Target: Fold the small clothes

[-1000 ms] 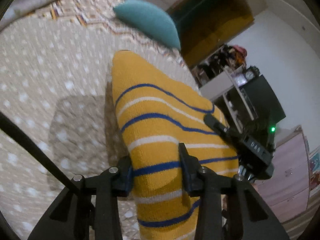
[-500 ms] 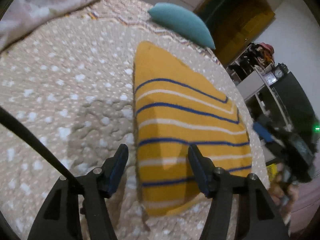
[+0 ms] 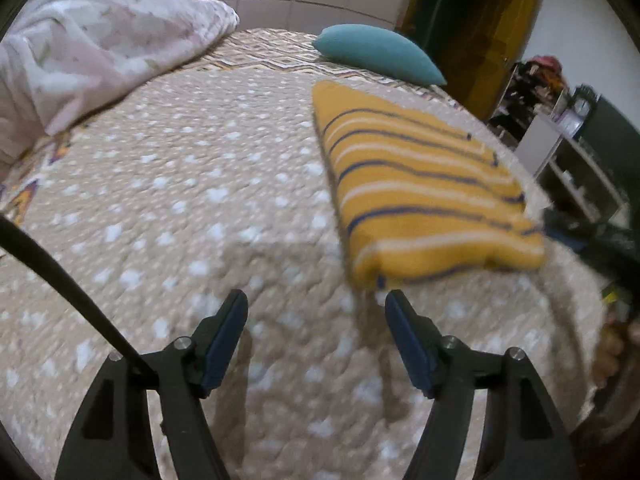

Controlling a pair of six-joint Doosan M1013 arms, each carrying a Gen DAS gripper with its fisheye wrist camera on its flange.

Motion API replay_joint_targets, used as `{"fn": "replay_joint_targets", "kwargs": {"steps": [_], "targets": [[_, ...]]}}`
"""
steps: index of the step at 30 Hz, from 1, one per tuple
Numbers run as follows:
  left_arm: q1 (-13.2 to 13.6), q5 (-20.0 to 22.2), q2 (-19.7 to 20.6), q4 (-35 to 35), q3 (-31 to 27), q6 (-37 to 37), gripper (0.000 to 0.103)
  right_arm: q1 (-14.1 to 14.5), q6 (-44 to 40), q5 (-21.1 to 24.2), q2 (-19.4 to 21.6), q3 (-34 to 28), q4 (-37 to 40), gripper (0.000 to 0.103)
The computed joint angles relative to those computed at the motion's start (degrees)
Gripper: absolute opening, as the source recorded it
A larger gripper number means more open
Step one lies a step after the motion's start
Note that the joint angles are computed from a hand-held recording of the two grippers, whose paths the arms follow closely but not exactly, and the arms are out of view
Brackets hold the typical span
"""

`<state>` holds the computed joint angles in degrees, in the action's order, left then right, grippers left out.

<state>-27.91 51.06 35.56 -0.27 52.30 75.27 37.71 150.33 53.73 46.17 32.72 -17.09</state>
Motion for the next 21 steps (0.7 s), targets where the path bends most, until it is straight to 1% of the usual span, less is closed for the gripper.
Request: {"fn": "replay_joint_targets", "kwargs": {"steps": [1,2,3,5,6,7,8,9,10,11,12,13,14,15,17,18,19,21], "targets": [[-0.27,-0.45,-0.52,1.53,1.22,-0.53,0.075,0.89,1.05,1.91,-0.77,1.03,-3.51,0.039],[-0.46,-0.05,-0.77,2.42,2.07,-0.84,0.078,1.32,1.7,3.23,-1.27,1.83,-5.07,0.043],[-0.52,0.71,-0.74,2.7,2.45,-1.11,0.078,1.77,2.29,5.39,-1.6,2.48,-6.26,0.043],[-0.82,-1.2,-1.39,3.95,4.14,-1.52,0.079,2.12,2.72,9.55,-1.81,3.34,-6.36,0.043],[-0.94,-1.54,-1.5,4.37,4.39,-1.49,0.082,2.14,3.28,11.53,-1.7,3.81,-6.21,0.043],[-1.04,-1.21,-1.39,4.53,4.25,-1.13,0.084,2.14,3.99,12.21,-1.85,4.62,-6.23,0.043],[-1.2,-0.92,-1.21,4.92,4.12,-0.69,0.089,2.37,5.65,9.88,-2.94,7.31,-7.8,0.043],[-1.41,-0.93,-1.19,5.53,4.26,-0.52,0.092,2.65,6.88,8.7,-3.37,8.45,-9.55,0.044],[-1.68,-0.88,-1.16,6.62,4.33,-0.5,0.092,2.79,7.17,9.14,-3.22,8.26,-10.14,0.045],[-1.76,-0.67,-1.07,7.04,4.19,-0.61,0.093,2.91,7.43,9.67,-2.97,7.82,-10.57,0.053],[-1.73,-0.48,-1.04,6.91,4.11,-0.62,0.094,2.92,7.69,9.19,-2.85,7.72,-10.54,0.065],[-1.59,-0.48,-0.91,6.28,3.92,-0.34,0.094,3.0,7.6,8.56,-2.8,7.81,-10.61,0.071],[-1.53,-0.49,-0.88,5.69,3.86,0.06,0.095,3.11,5.89,9.2,-1.83,6.2,-10.54,0.078],[-1.53,-0.34,-0.8,5.55,3.73,0.25,0.096,3.27,3.15,11.95,0.22,2.4,-10.32,0.083],[-1.59,0.15,-0.43,5.89,3.07,0.4,0.097,3.61,-1.92,17.2,3.49,-3.79,-10.24,0.088],[-1.66,0.19,-0.39,6.05,3.04,0.46,0.098,3.72,-3.42,19.08,4.66,-5.99,-10.35,0.09],[-1.66,0.2,-0.35,6.08,2.97,0.48,0.098,3.84,-4.38,20.37,5.62,-7.73,-10.52,0.091],[-1.67,-0.12,-0.44,5.99,3.21,0.55,0.099,3.81,-4.62,20.7,6.27,-8.79,-10.67,0.092]]}}
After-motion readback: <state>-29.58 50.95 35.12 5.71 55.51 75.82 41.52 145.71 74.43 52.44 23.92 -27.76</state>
